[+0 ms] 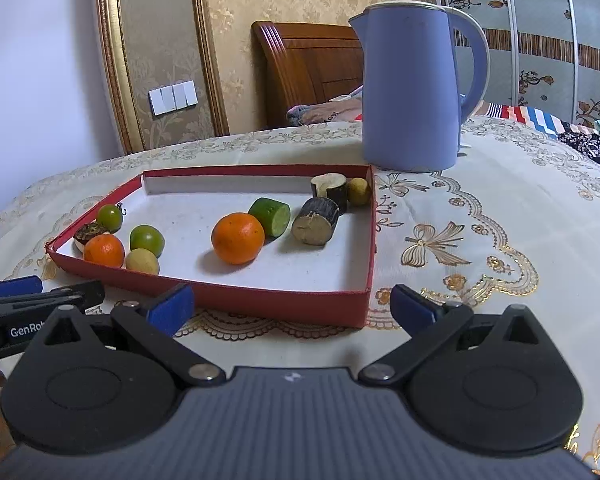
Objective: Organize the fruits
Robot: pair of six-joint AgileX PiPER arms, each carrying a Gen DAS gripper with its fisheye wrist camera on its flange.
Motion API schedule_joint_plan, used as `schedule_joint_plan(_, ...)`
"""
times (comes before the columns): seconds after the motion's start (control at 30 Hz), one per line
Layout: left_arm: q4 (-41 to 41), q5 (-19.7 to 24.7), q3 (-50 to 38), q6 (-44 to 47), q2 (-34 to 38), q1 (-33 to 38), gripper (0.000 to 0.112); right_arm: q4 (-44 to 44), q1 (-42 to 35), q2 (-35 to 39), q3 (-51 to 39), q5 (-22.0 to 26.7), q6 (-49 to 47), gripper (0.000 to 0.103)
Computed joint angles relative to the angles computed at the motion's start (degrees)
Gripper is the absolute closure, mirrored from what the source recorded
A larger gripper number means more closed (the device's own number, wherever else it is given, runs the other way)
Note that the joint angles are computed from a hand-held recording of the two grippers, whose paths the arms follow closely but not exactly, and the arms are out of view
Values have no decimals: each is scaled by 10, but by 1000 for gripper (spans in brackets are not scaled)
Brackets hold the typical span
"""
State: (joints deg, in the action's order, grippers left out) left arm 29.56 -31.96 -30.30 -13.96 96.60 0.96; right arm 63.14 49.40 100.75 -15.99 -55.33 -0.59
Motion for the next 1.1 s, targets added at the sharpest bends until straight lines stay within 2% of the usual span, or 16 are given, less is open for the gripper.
schedule_joint_plan(0.8,-34,15,-4,10,0,-3,39,0,-1,-2,-2,4,-4,0)
schedule_joint_plan(1.1,-12,25,-11,-22,0,3,39,-1,-1,-3,-2,5,-4,0)
